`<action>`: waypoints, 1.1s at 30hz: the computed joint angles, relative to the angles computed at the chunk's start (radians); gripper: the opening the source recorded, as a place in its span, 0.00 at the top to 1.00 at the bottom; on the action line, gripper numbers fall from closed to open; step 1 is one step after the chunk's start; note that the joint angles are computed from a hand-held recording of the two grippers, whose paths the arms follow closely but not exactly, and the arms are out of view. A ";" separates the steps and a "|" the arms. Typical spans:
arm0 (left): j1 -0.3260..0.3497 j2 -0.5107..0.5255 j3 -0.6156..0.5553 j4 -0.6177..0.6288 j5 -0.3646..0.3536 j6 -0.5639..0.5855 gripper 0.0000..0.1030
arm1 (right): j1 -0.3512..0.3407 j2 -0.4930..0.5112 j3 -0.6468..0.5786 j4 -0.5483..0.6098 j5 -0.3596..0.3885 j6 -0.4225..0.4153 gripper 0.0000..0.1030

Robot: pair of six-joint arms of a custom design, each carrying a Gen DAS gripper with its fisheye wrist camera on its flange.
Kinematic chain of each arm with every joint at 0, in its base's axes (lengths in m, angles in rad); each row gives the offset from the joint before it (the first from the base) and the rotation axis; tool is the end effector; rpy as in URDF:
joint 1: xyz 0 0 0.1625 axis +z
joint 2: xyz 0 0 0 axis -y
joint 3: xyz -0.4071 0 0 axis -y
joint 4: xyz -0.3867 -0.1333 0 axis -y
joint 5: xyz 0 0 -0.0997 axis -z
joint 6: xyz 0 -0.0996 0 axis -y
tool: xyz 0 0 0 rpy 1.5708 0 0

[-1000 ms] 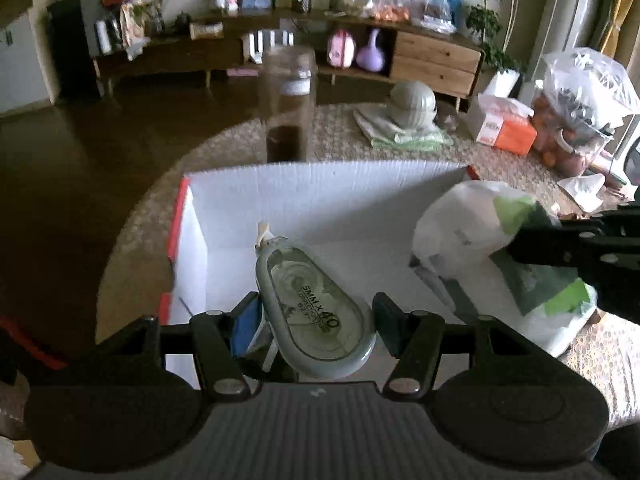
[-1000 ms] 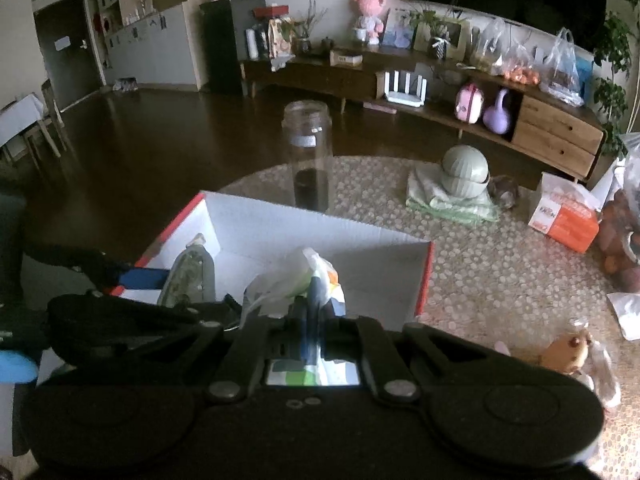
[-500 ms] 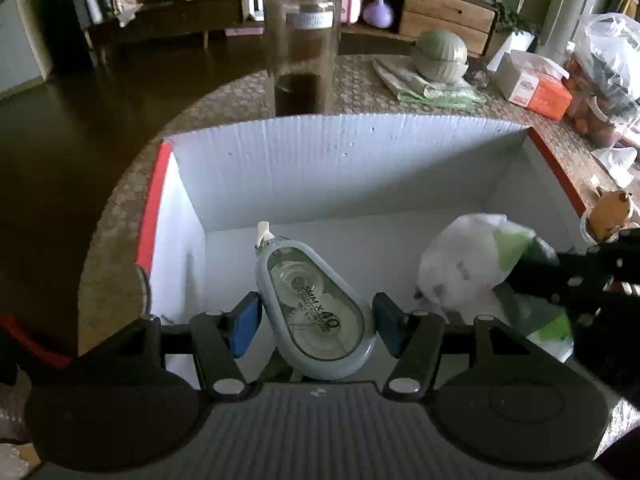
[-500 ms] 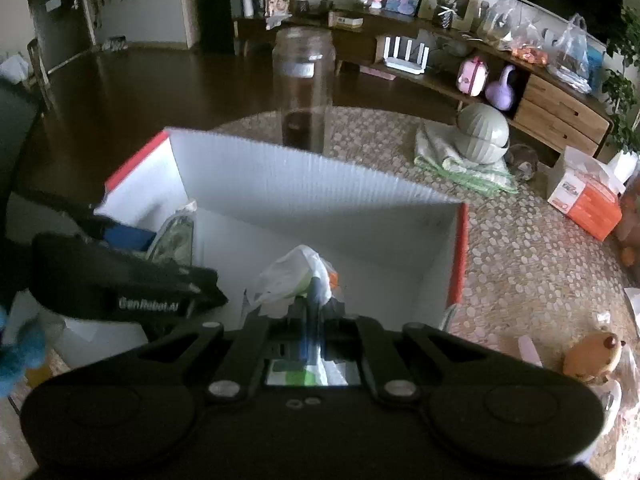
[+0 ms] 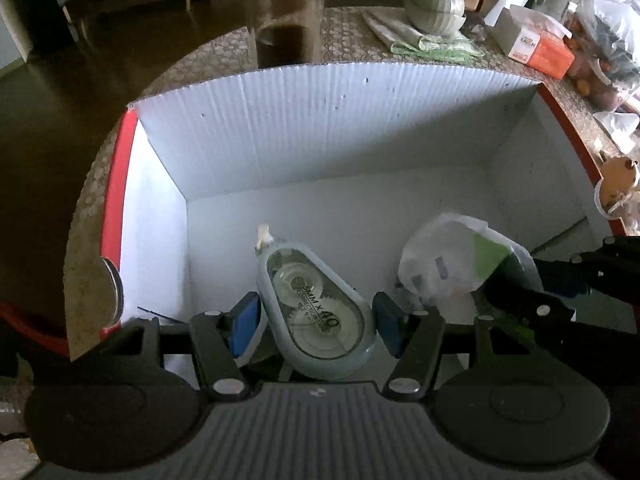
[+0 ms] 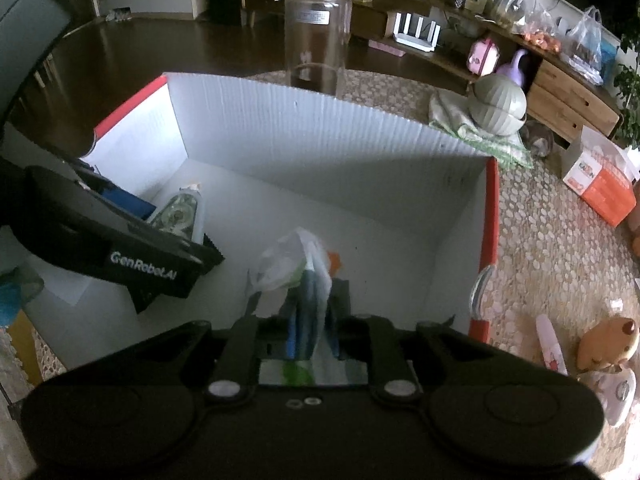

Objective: Organize objects
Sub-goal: 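Carry the tape and bag over the shoebox and release both inside, then withdraw both grippers from the box toward the remaining items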

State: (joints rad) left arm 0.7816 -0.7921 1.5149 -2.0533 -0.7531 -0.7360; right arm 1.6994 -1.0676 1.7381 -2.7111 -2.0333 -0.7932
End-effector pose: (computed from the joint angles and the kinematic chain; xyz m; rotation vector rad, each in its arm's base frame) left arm -0.3209 -0.6087 0.1066 0.1851 2.3428 -0.4976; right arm 0.1687 -0.6120 0.2445 0.9985 -2.3315 0.3784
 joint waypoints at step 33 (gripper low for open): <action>-0.187 -0.066 0.063 0.026 0.121 -0.142 0.29 | -0.008 -0.303 0.101 0.127 0.216 -0.012 0.33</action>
State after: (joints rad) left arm 0.5944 -0.8580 1.5781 -2.0278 -0.6323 -0.8777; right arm 1.6914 -1.3704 1.8387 -2.5841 -1.8177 -0.8055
